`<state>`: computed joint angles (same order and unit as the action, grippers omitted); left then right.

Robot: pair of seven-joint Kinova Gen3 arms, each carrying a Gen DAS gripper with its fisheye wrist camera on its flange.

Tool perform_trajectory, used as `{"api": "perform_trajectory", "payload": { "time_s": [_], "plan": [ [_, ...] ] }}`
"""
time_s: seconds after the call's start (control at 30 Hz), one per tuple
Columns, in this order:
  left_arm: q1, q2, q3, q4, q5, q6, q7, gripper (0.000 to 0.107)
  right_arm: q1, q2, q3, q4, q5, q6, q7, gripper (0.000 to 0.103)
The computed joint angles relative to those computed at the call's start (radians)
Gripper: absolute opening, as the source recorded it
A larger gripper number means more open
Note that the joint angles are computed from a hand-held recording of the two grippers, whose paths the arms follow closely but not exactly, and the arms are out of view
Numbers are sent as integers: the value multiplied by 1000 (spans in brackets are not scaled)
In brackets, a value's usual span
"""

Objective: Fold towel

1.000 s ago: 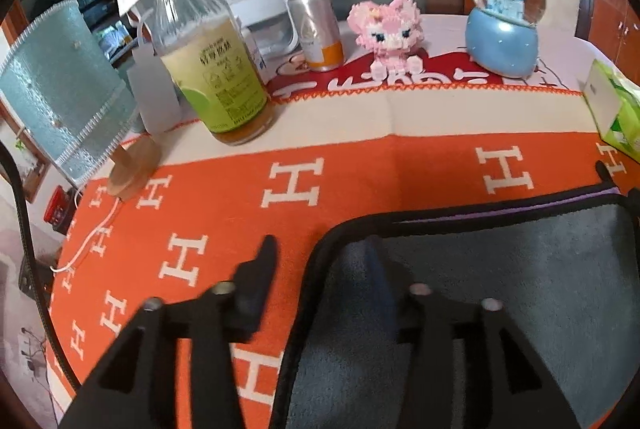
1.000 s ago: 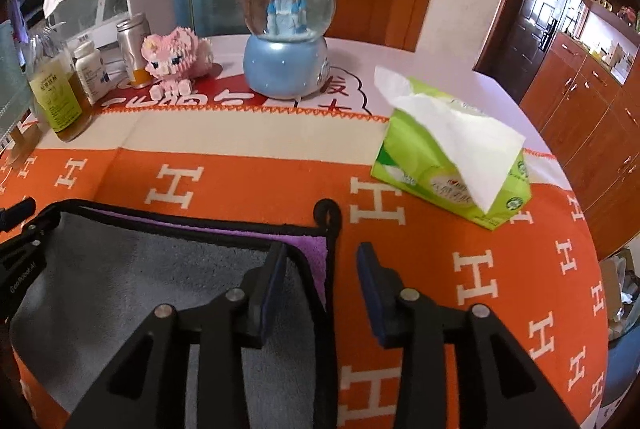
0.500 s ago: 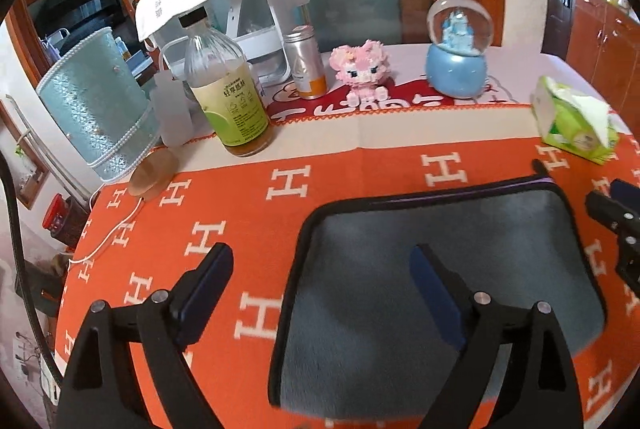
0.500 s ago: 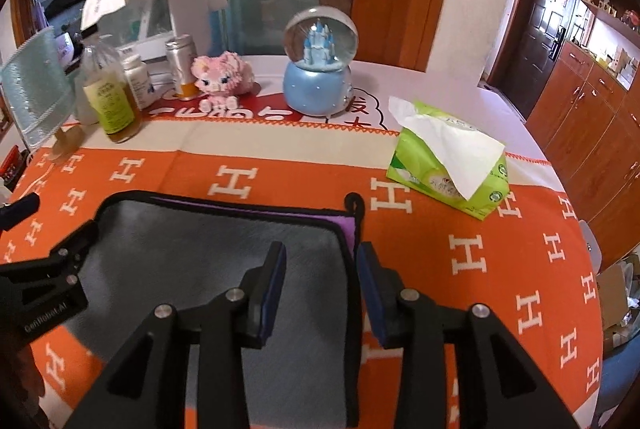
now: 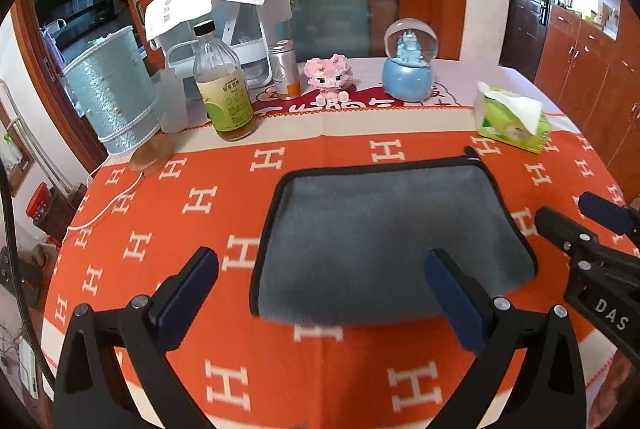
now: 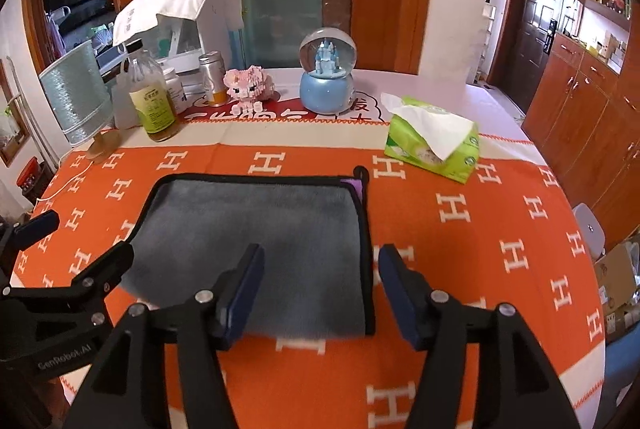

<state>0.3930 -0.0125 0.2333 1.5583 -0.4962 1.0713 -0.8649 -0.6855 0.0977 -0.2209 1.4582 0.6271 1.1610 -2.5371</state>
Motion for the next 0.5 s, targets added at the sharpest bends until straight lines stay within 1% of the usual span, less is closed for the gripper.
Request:
{"api": "perform_trajectory", "payload": {
  "time_s": [0.13,0.3,0.43,0.5],
  "plan": [
    [5,-50,19,28,18,17,17,102,-25,-33,-23,26,18,47,-49,61],
    [-12,-109,46,55,54,27,17,102,-30,-72,-57,59,23,77,-99,62],
    [-30,-155,84,74,66,42,25,102,-41,-98,-96,79,51,119,-150,63],
    [-35,-177,111,81,66,65,33,102,-45,-114,-111,89,49,133,-167,63]
  ]
}}
